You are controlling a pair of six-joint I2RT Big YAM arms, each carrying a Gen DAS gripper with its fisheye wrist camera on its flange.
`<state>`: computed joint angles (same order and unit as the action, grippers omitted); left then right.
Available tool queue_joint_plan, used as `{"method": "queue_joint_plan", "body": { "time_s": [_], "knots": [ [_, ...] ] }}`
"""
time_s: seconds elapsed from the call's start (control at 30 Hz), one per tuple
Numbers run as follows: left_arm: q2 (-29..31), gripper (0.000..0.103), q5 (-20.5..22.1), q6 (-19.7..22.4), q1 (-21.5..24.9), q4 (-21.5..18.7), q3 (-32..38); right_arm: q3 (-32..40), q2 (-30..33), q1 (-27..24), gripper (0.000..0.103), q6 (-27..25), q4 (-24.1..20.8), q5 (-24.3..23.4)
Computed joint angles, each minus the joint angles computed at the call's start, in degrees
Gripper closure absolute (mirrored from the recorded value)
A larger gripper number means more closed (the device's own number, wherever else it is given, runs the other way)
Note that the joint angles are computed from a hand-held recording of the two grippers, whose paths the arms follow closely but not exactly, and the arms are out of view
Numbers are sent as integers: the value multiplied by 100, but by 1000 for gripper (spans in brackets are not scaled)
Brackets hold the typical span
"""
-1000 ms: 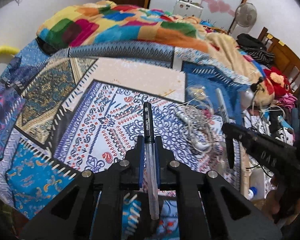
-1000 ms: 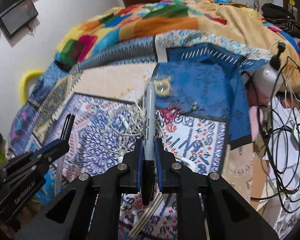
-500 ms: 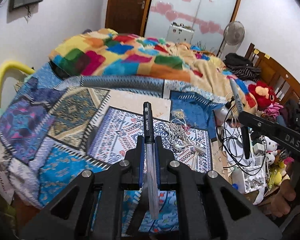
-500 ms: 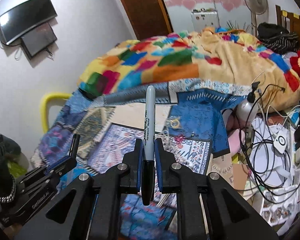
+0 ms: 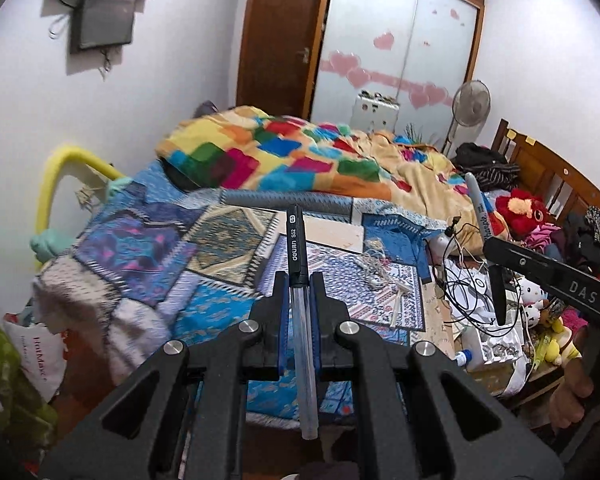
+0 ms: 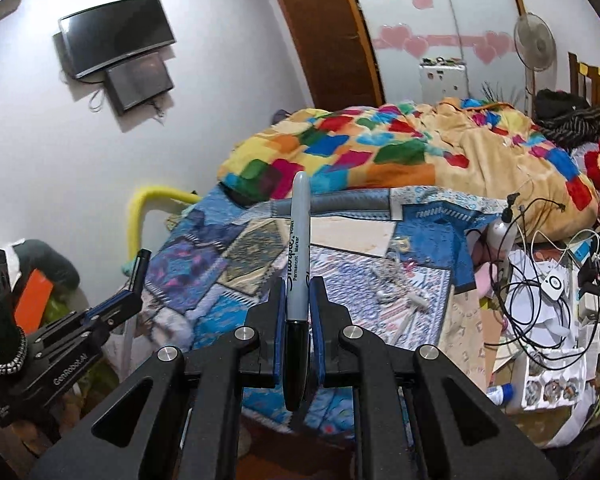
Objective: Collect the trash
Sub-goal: 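Carry the marker and clear pen with both tools over the white bucket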
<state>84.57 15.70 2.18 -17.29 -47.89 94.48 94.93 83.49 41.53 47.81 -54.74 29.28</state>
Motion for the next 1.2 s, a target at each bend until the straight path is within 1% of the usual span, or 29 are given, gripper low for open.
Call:
{"method": "queue_joint_plan", "body": {
  "time_s": [0.2, 0.43, 0.57, 0.73, 0.9, 1.1, 1.2],
  "knots": [
    [-631, 95, 268, 55, 526, 51, -502, 332, 196, 412, 92, 54, -116, 134],
    [-1126, 95, 505, 270, 1163, -3, -938, 859, 567, 859, 92, -55, -224, 252],
    [-1286, 95, 658, 424, 1568, -84, -1138, 1214, 877, 1064, 92, -159, -267, 194],
    [-1398, 95, 855, 594, 2091, -185, -1362, 1626, 1276, 1233, 92, -253, -326, 63],
    [-1383, 95, 929, 780, 2505, -296, -1542, 2156, 1793, 1339, 92, -379, -454, -242],
    [-1227, 95, 978, 984, 2947, -401, -1741, 2886, 2454, 1425, 92, -517, -746, -632],
    [-1047, 95, 971, 1024, 3127, -453, -1790, 3328, 2834, 1425, 92, -587, -995, -883]
  ]
}}
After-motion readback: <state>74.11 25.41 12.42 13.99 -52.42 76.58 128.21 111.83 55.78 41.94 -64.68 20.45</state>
